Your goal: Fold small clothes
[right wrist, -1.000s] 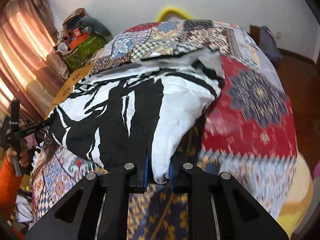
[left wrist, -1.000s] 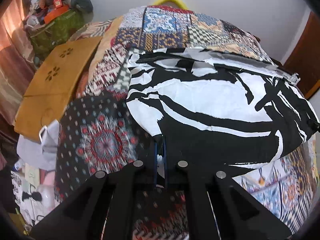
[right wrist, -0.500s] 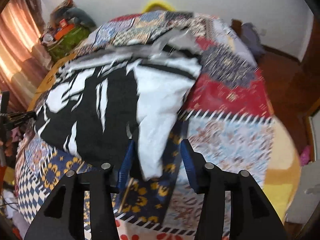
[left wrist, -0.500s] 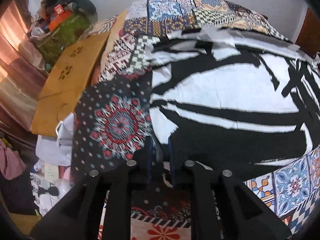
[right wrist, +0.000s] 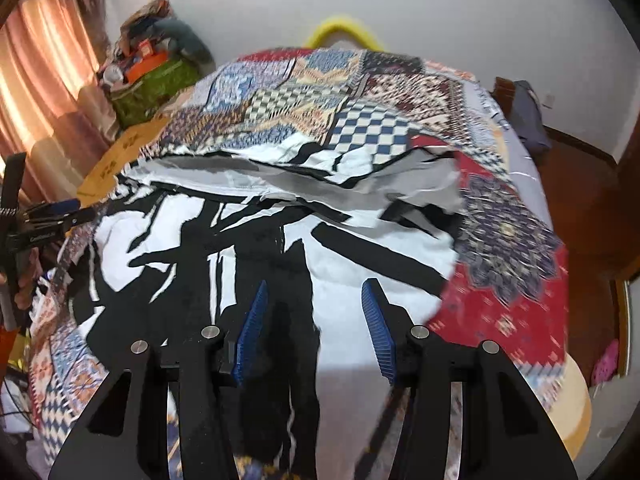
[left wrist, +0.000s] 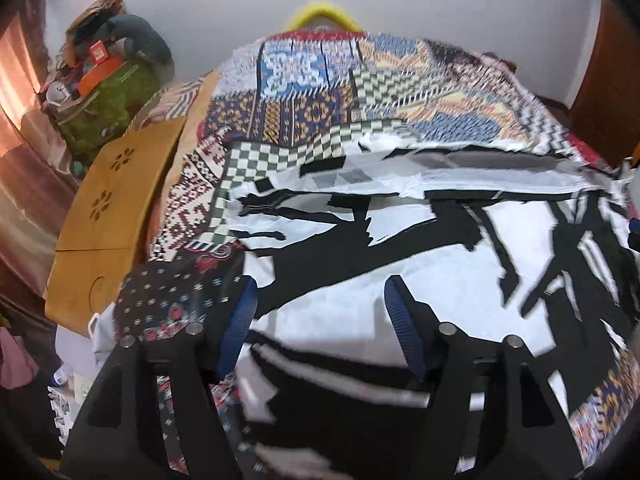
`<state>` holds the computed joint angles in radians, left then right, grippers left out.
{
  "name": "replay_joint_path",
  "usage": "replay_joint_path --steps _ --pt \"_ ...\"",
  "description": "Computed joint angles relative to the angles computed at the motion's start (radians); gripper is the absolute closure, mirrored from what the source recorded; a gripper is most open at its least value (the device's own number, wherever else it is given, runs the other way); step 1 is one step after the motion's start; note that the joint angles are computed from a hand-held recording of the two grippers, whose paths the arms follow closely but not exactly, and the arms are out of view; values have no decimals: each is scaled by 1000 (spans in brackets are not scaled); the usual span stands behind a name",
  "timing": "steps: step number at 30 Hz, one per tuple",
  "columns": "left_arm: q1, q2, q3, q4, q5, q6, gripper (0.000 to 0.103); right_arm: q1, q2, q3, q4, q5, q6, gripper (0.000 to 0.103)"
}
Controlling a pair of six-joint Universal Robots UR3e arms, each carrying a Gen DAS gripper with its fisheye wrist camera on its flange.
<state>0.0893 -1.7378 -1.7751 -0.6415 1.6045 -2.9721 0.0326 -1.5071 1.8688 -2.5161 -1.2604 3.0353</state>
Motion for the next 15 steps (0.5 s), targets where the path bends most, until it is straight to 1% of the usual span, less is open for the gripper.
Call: replay_joint_path --steps 5,8,10,13,15 --pt "12 -116 40 -18 -21 -25 37 29 143 -161 73 -29 -44 58" --pt "35 -111 -13 30 -60 -12 35 32 228 -288 123 -45 -72 58" --pt "39 -107 -32 50 -65 -2 33 26 281 -372 156 -49 -71 58" --pt "41 -111 -35 56 -69 9 32 28 365 -493 164 -85 -33 58" --pt "40 -116 -25 48 -66 14 31 19 383 -519 122 -90 32 58"
